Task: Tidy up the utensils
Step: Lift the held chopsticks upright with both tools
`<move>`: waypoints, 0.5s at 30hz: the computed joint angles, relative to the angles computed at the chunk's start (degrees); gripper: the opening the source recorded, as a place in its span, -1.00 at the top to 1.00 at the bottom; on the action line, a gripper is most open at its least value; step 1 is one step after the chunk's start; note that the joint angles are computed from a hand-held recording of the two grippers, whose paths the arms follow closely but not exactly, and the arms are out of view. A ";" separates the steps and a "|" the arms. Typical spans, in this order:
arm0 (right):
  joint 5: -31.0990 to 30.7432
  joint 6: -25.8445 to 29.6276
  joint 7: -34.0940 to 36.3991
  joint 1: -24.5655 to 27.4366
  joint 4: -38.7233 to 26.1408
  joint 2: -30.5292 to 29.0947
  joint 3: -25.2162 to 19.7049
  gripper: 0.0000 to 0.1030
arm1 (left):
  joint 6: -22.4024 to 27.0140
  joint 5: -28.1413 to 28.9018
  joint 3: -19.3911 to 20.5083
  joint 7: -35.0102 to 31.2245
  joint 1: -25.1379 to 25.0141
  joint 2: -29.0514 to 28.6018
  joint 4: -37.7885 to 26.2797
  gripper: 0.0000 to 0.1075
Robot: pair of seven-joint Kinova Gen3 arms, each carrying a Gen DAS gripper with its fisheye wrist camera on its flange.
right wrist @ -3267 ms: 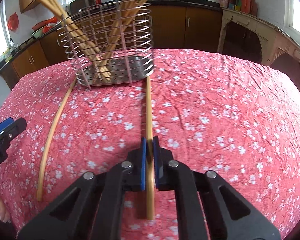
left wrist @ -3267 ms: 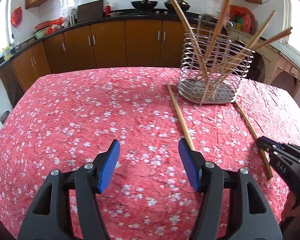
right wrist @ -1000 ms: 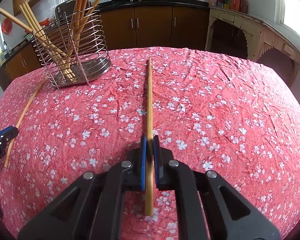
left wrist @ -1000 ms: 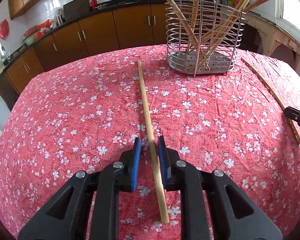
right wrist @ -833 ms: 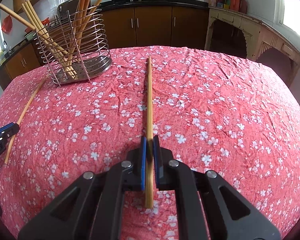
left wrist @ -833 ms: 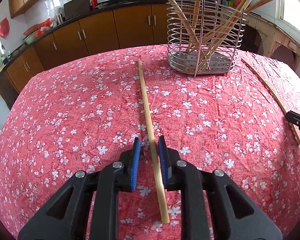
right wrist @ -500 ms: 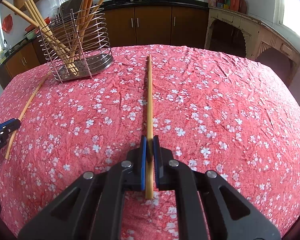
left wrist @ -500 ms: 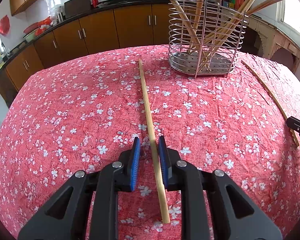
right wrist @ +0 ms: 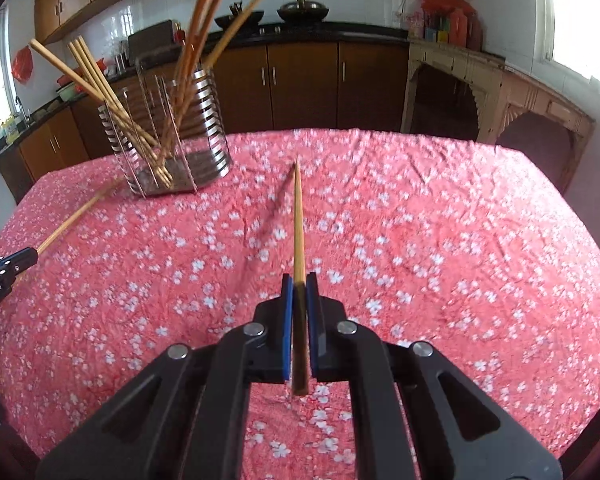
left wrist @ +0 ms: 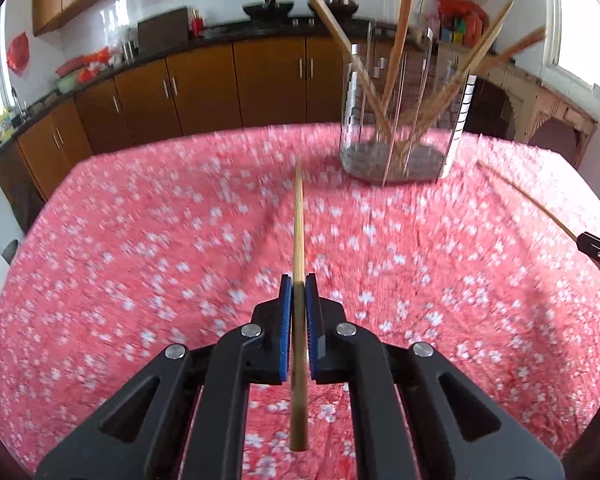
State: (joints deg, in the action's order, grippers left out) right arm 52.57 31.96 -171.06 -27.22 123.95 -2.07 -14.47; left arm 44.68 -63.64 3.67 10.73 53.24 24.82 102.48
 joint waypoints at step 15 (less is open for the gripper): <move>18.94 1.74 -16.29 2.58 0.38 -8.71 -5.55 0.85 | 13.67 -17.83 4.55 15.37 2.21 -6.11 3.56 0.87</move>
State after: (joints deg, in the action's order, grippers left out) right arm 71.51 33.70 -187.35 -24.64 124.33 -10.77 -20.01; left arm 58.35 -81.48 8.21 26.10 55.44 18.70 106.05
